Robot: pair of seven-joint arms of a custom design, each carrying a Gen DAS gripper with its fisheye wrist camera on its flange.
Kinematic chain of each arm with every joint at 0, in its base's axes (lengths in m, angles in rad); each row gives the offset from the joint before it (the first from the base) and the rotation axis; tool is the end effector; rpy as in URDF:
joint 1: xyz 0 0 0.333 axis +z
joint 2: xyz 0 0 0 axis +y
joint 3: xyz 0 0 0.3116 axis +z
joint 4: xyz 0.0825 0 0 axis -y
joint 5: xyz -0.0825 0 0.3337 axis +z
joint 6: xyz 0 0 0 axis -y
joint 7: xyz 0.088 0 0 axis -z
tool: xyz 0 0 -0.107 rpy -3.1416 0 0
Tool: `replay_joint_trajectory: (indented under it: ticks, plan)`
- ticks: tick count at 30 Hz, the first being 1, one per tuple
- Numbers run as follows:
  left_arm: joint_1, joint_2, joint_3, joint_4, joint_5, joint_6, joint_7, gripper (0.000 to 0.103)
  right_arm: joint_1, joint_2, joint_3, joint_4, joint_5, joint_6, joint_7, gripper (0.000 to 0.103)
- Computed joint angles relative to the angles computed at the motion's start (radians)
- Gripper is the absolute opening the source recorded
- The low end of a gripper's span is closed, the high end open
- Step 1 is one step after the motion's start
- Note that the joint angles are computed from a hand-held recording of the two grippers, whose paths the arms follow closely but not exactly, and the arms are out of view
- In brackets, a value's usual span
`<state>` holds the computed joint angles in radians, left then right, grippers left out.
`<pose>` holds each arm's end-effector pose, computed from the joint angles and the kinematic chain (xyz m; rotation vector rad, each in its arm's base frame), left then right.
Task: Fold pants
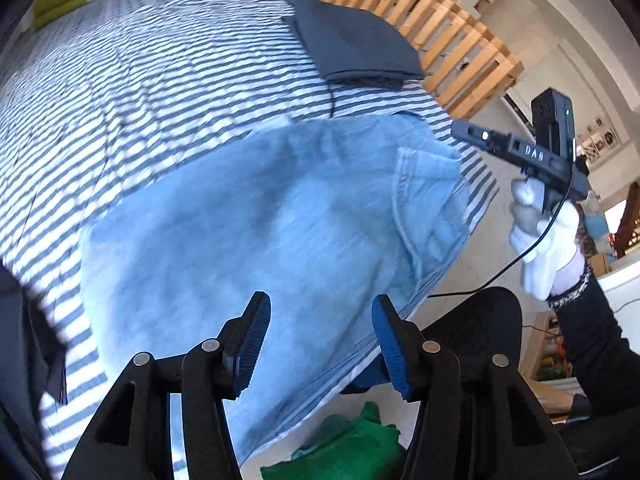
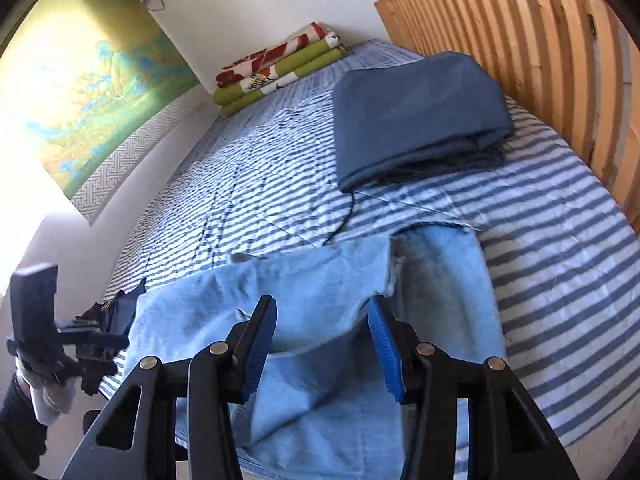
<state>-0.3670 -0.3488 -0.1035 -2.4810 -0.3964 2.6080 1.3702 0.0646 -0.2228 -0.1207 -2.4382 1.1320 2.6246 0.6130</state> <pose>0.3804 -0.1875 0.4895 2.1581 -2.1121 0.8194 0.4413 -0.0479 0.4452 -1.6324 1.6510 -0.1475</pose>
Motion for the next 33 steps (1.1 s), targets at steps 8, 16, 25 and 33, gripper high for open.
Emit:
replay_joint_trajectory:
  ticks: [8, 16, 25, 33]
  plan:
    - [-0.024, -0.162, 0.027, -0.258, 0.010, 0.064, -0.066, 0.056, -0.020, 0.189, 0.052, 0.206, -0.413, -0.200, 0.351, 0.044]
    - [-0.092, -0.144, 0.054, -0.281, 0.013, 0.126, -0.029, 0.056, -0.134, -0.093, 0.003, -0.075, -0.767, -0.127, 0.440, 0.044]
    - [-0.076, -0.100, -0.001, -0.262, 0.101, 0.132, -0.090, 0.056, -0.098, -0.090, -0.020, -0.139, -0.556, -0.087, 0.382, 0.049]
    - [-0.079, -0.124, 0.011, -0.314, 0.129, 0.155, -0.154, 0.056, -0.054, 0.084, -0.031, -0.056, -0.282, -0.089, 0.222, 0.060]
